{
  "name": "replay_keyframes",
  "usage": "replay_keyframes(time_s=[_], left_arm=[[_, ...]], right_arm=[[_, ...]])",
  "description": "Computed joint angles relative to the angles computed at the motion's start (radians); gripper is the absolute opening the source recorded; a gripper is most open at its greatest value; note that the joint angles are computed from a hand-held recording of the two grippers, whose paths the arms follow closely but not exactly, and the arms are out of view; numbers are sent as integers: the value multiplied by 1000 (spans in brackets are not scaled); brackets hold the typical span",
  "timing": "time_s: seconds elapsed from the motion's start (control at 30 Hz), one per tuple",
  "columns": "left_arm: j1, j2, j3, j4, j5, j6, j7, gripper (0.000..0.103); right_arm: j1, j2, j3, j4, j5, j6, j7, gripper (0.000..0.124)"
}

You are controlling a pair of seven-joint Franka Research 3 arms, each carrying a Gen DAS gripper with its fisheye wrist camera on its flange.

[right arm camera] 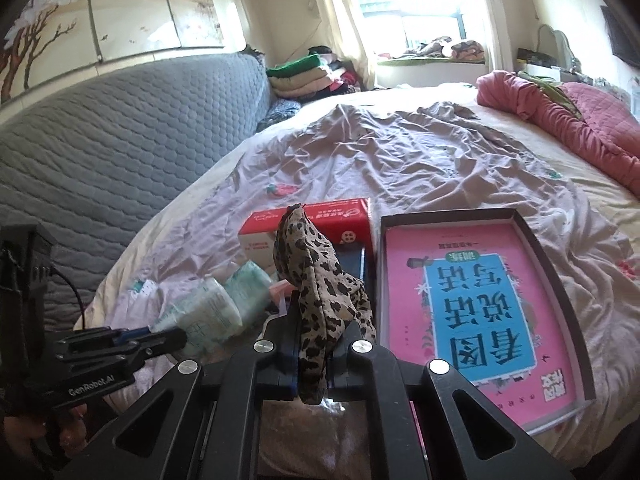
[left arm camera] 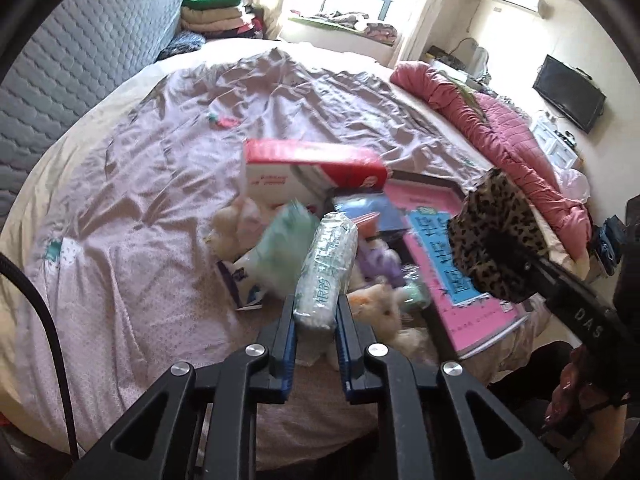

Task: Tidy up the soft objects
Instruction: 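Carry the pad and leopard scrunchie with both grippers over the pink book tray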

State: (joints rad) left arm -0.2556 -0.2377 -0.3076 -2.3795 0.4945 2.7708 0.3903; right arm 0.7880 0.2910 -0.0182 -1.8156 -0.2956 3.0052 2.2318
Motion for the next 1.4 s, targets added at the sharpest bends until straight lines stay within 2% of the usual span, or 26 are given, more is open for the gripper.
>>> replay_keyframes(time_s=[0.23, 0.5, 0.67, 0.9, 1.17, 1.4], left_arm=[[-10, 45, -38, 103, 77, -47, -39, 17], [-67, 160, -32, 255, 114, -73, -16, 17], [-114, 263, -17, 352, 112, -70, 16, 17], [-178, 422, 5, 496, 50, -103, 120, 17], [-228, 547, 27, 601, -18, -152, 217, 18], [-245, 608, 37, 646, -62, -175, 268, 18]], right_arm=[[14, -90, -50, -96, -87, 44, 111, 9], [-19, -176, -93, -181, -332, 64, 372, 9], [-69, -216, -95, -223, -472, 23, 526, 8], [-162, -236, -39, -260, -552, -65, 581, 8], [-263, -200, 53, -264, -530, -141, 535, 8], [-279, -146, 75, -219, -535, -239, 496, 10]])
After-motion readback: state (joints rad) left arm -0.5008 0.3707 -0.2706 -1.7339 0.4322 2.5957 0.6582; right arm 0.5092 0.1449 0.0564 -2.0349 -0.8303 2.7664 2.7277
